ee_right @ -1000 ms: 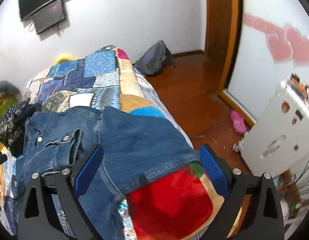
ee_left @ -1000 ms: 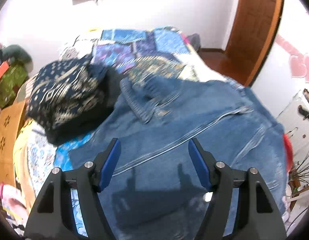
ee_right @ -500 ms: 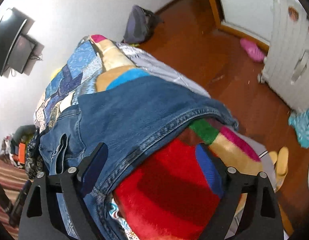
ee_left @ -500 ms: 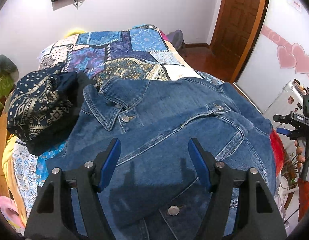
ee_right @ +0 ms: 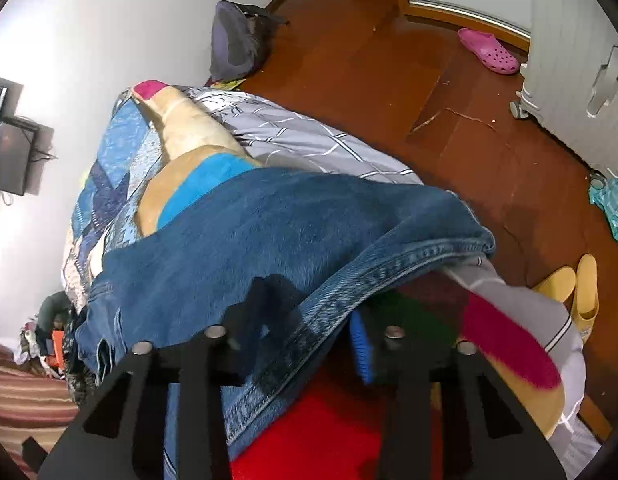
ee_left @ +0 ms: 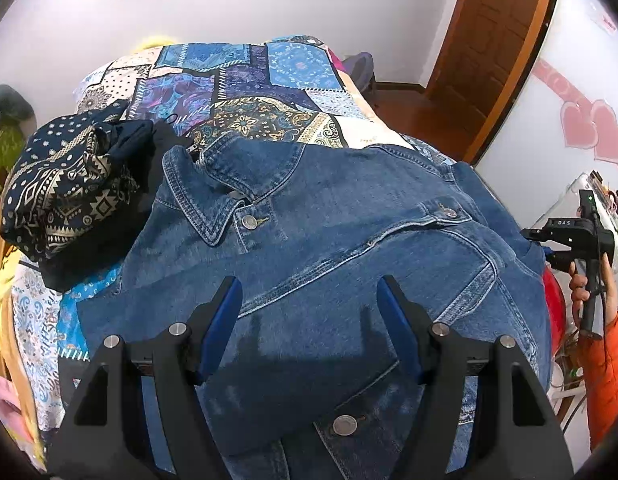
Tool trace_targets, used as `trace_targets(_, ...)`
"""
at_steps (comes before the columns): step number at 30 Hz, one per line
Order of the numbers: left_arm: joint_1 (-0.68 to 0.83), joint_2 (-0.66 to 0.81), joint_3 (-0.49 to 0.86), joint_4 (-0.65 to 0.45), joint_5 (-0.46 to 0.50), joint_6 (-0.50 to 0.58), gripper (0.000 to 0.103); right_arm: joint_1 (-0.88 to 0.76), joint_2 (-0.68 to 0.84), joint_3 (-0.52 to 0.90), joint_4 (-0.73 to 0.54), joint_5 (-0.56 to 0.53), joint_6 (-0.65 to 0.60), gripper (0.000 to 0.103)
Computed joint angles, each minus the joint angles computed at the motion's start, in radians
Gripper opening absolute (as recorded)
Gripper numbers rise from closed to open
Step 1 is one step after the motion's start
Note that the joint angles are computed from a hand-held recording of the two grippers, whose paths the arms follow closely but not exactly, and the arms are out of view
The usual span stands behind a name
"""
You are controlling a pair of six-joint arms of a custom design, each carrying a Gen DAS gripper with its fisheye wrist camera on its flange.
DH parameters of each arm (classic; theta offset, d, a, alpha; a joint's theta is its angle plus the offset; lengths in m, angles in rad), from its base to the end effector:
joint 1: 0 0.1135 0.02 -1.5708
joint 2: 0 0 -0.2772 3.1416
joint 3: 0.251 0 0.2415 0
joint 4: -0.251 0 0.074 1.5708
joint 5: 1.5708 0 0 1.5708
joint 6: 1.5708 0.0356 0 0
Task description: Fold large clothes
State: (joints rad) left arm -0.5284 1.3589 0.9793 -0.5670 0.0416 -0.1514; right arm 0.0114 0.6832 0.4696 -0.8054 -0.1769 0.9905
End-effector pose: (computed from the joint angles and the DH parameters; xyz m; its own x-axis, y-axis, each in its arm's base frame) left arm 0.2283 -0.1350 0.2646 -0.7719 0.2761 -0.5727 0.4130 0.9026 -0.1215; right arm 0.1034 0.0074 0.2047 -0.5534 0.8170 -0.1621 0.6554 0.5472 0.5206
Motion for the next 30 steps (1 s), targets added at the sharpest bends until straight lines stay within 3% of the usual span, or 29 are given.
trace_targets(4, 0.004, -0.02, -0.01, -0.002, -0.006, 0.002, 0.069, 0.141, 0.031, 0.102, -0.073, 0.129, 0.055, 0.012)
trace_targets(8, 0.016, -0.047, -0.017, -0.003, -0.011, 0.011, 0.069, 0.397, 0.016, 0.256, -0.154, 0.332, 0.163, 0.01)
trace_targets(11, 0.034, -0.061, -0.019, -0.003, 0.005, 0.013, 0.069, 0.547, 0.044, 0.367, -0.162, 0.417, 0.195, 0.01)
trace_targets(16, 0.057, -0.094, -0.033, -0.002, 0.042, 0.014, 0.069, 0.84, 0.218, 0.568, -0.154, 0.573, 0.202, 0.01)
trace_targets(21, 0.068, -0.134, -0.057, -0.005, 0.057, 0.024, 0.069, 1.0, 0.413, 0.62, -0.05, 0.59, 0.163, 0.01)
trace_targets(25, 0.076, -0.16, -0.073, -0.014, 0.052, 0.04, 0.069, 1.028, 0.55, 0.576, 0.086, 0.472, 0.127, 0.01)
trace_targets(30, 0.101, -0.189, -0.093, -0.023, 0.061, 0.046, 0.069, 1.032, 0.665, 0.604, 0.091, 0.424, 0.12, 0.011)
